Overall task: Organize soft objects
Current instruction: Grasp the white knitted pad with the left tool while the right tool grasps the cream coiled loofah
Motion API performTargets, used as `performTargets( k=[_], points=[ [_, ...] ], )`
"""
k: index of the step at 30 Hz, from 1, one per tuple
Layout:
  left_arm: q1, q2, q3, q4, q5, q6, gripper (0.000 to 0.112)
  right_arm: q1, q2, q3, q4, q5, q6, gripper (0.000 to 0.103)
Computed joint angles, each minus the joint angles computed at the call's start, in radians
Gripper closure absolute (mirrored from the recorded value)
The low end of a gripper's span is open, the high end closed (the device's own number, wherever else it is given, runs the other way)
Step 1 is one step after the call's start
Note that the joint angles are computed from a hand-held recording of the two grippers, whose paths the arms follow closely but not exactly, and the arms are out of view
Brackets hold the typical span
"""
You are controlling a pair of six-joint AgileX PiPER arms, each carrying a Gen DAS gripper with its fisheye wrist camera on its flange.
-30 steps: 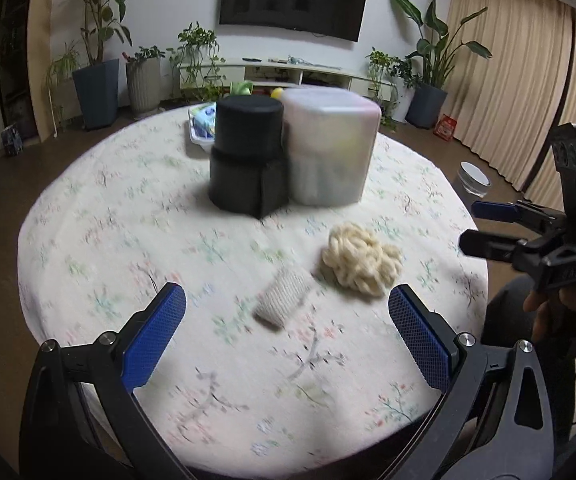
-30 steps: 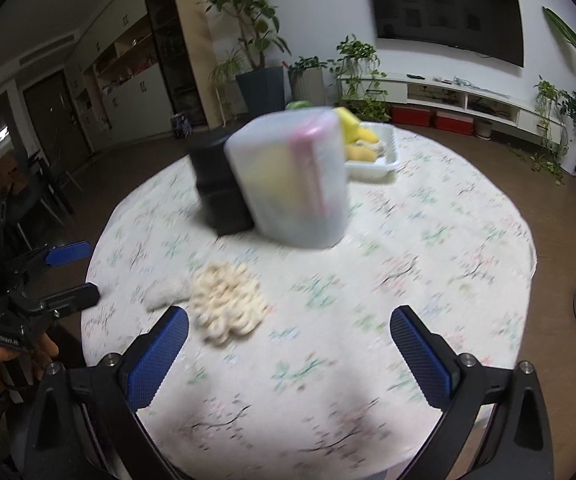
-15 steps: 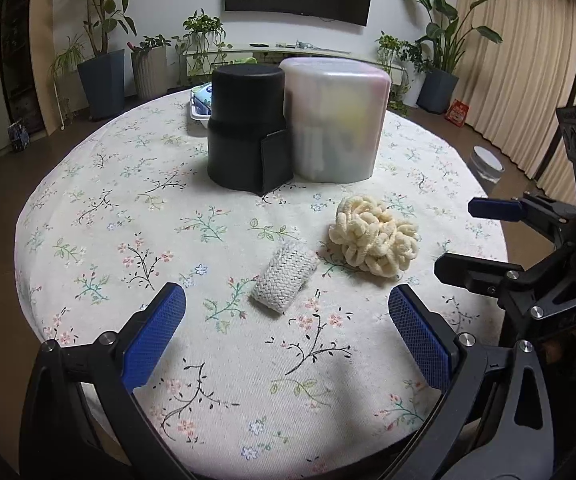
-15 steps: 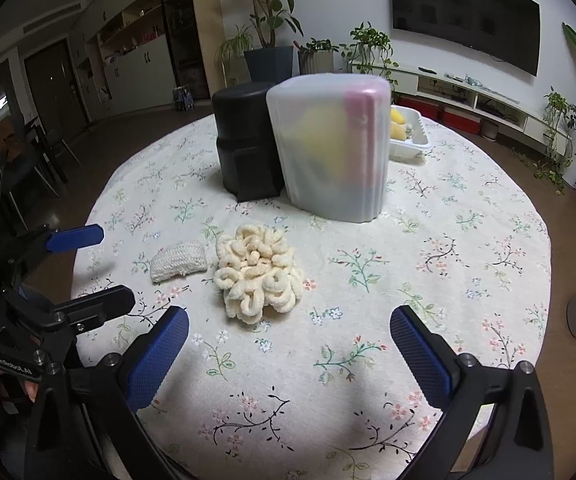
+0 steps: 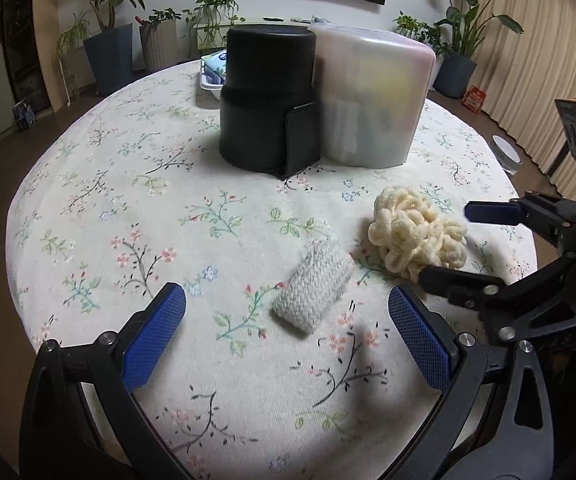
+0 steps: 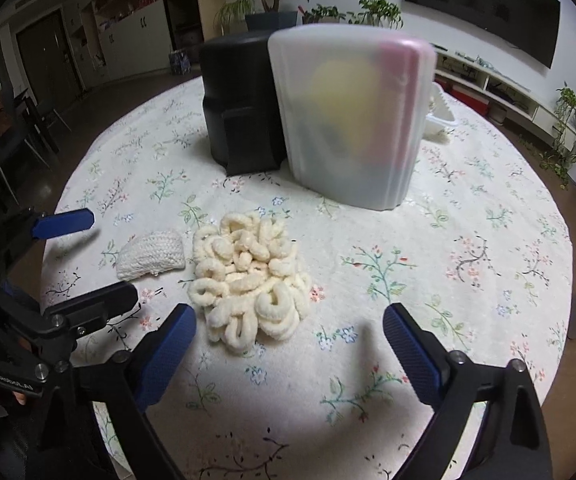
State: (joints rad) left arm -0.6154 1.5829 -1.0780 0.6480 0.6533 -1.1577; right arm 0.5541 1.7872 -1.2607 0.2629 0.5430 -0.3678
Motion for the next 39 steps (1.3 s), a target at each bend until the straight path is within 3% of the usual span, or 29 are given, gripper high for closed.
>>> performTargets(
  k=[3, 14, 18, 20, 22, 24, 28, 32, 33, 35, 39],
  points=[
    [0.011, 0.028, -0.026, -0.029, 0.007, 0.050, 0.009, 0.011, 0.032, -0.042, -0.043, 0.032, 0.031, 0.017],
    [0.053, 0.070, -0.053, -0.093, -0.015, 0.123, 0.009, 0.009, 0.109, -0.138, -0.071, 0.084, 0.055, 0.018],
    [0.056, 0.071, -0.045, -0.100, -0.058, 0.155, 0.012, 0.005, 0.126, -0.163, -0.046, 0.096, 0.017, 0.018],
    [0.051, 0.080, -0.050, -0.106, -0.063, 0.180, 0.018, 0.007, 0.125, -0.163, -0.052, 0.093, 0.009, 0.018],
    [0.028, 0.091, -0.063, -0.049, -0.031, 0.145, 0.041, 0.005, 0.125, -0.162, -0.046, 0.088, -0.005, 0.020],
    [0.023, 0.094, -0.069, -0.019, -0.011, 0.117, 0.054, 0.000, 0.125, -0.160, -0.020, 0.081, -0.033, 0.025],
    [0.030, 0.081, -0.054, 0.001, -0.009, 0.069, 0.069, -0.007, 0.120, -0.162, 0.023, 0.081, -0.081, 0.051],
    [0.028, 0.077, -0.051, 0.006, 0.002, 0.053, 0.078, -0.015, 0.124, -0.175, 0.039, 0.092, -0.093, 0.065],
    [0.031, 0.074, -0.049, 0.002, 0.002, 0.054, 0.086, -0.014, 0.125, -0.175, 0.037, 0.088, -0.089, 0.068],
    [0.038, 0.066, -0.046, -0.018, 0.000, 0.054, 0.087, -0.025, 0.123, -0.169, 0.054, 0.083, -0.099, 0.081],
    [0.040, 0.050, -0.037, -0.030, 0.010, 0.041, 0.087, -0.056, 0.109, -0.155, 0.119, 0.095, -0.148, 0.086]
  ],
)
